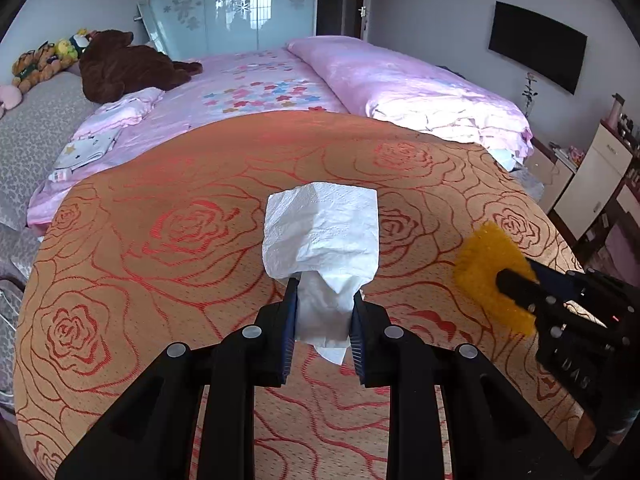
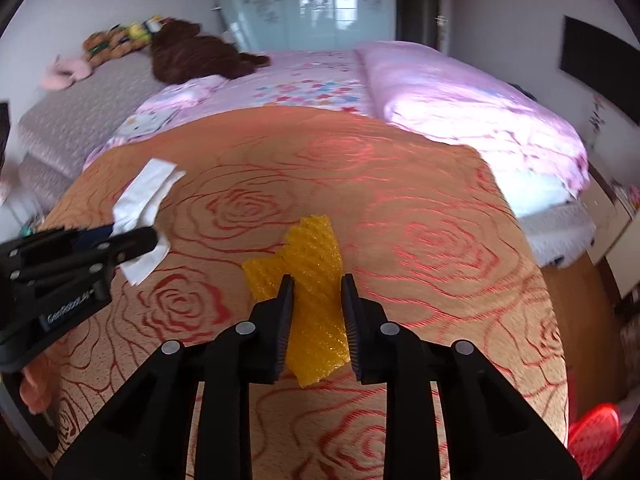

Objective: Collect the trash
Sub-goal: 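Grasp the yellow mesh sponge with the right tool while the left tool holds the tissue, then carry the white tissue and yellow mesh sponge over the red basket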

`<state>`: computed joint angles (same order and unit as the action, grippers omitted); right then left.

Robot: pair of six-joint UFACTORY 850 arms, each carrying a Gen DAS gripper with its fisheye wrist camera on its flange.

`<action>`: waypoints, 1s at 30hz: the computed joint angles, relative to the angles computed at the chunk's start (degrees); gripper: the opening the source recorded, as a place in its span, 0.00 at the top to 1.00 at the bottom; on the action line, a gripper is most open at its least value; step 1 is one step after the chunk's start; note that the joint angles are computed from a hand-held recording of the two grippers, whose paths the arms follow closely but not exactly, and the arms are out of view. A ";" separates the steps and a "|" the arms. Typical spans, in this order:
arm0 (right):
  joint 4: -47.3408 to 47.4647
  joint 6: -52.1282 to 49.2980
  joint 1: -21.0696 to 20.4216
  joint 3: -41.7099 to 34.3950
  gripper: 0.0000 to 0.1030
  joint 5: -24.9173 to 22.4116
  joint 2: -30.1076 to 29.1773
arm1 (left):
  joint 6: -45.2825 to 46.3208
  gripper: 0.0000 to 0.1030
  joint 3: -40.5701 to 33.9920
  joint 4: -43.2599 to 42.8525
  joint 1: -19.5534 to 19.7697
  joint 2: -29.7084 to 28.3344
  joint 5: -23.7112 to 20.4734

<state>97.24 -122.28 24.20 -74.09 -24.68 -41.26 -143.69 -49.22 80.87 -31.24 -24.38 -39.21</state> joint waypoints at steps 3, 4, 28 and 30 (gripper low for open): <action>2.66 -1.20 -1.16 1.31 0.78 -0.51 0.99 | 0.53 0.79 -0.85 -0.32 -0.64 -0.59 -0.15; 3.82 -1.86 -1.57 1.76 0.78 -0.64 1.35 | 0.75 0.79 -1.13 -0.45 -0.78 -0.75 -0.15; 11.67 -5.69 -11.12 8.27 0.78 -5.64 8.72 | 8.68 0.79 -10.37 -1.93 -5.60 -5.08 -1.17; 12.10 -6.03 -11.96 8.72 0.78 -5.82 9.26 | 9.66 0.79 -11.56 -1.70 -5.81 -5.58 -1.00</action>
<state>109.34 -128.31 12.24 -65.38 -30.50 -32.00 -134.03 -60.77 79.17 -37.05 -29.95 -40.21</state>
